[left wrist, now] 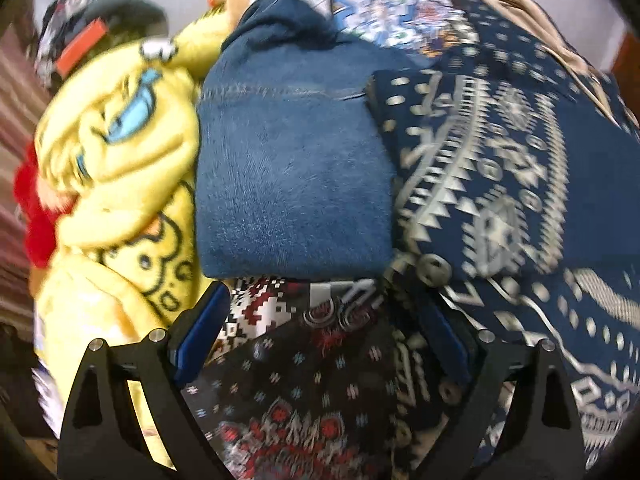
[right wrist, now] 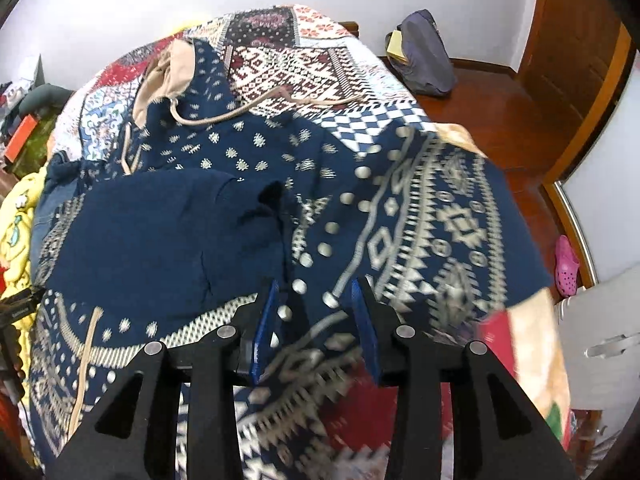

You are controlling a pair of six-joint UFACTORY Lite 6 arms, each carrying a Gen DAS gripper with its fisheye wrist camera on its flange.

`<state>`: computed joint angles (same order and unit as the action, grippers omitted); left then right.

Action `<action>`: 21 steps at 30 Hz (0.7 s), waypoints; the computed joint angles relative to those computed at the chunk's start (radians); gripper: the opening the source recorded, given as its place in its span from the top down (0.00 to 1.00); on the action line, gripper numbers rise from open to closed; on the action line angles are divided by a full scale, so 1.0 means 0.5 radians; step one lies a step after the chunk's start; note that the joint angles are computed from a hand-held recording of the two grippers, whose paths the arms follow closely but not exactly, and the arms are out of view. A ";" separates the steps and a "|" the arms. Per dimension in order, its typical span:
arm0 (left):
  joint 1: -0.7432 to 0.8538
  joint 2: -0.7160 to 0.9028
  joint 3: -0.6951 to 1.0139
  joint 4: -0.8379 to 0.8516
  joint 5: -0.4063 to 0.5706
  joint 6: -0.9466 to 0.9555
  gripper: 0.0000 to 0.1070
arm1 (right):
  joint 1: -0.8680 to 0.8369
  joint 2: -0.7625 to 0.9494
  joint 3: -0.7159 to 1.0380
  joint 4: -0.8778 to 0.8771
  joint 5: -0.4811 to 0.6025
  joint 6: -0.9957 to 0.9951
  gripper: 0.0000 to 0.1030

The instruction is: Fold large clothes

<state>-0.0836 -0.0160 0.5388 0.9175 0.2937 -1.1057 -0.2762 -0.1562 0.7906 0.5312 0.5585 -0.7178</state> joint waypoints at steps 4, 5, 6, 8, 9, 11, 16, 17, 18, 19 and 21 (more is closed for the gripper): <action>-0.147 -0.436 -0.063 -0.631 0.139 0.657 0.12 | -0.166 -0.082 0.062 0.037 0.116 -0.080 0.44; -0.191 -0.516 -0.051 -0.704 0.181 0.725 0.12 | -0.253 -0.139 0.067 0.072 0.163 -0.138 0.41; -0.249 -0.596 -0.019 -0.762 0.240 0.769 0.12 | -0.314 -0.174 0.074 0.109 0.199 -0.188 0.38; -0.363 -0.675 0.076 -0.800 0.320 0.760 0.12 | -0.445 -0.206 0.116 0.196 0.271 -0.304 0.35; -0.418 -0.686 0.130 -0.805 0.346 0.737 0.12 | -0.481 -0.207 0.139 0.211 0.290 -0.320 0.33; -0.533 -0.599 0.289 -0.809 0.350 0.682 0.12 | -0.600 -0.190 0.187 0.273 0.337 -0.408 0.32; -0.736 -0.200 0.627 -0.734 0.264 0.509 0.12 | -0.700 -0.001 0.298 0.288 0.286 -0.457 0.30; -0.765 -0.104 0.692 -0.710 0.244 0.479 0.12 | -0.714 0.097 0.324 0.279 0.249 -0.455 0.30; -0.797 0.007 0.761 -0.686 0.222 0.440 0.12 | -0.710 0.188 0.358 0.277 0.224 -0.442 0.30; -0.828 0.118 0.830 -0.673 0.201 0.418 0.12 | -0.717 0.256 0.383 0.278 0.215 -0.439 0.30; -0.871 0.303 0.951 -0.675 0.174 0.418 0.12 | -0.743 0.429 0.432 0.285 0.181 -0.418 0.30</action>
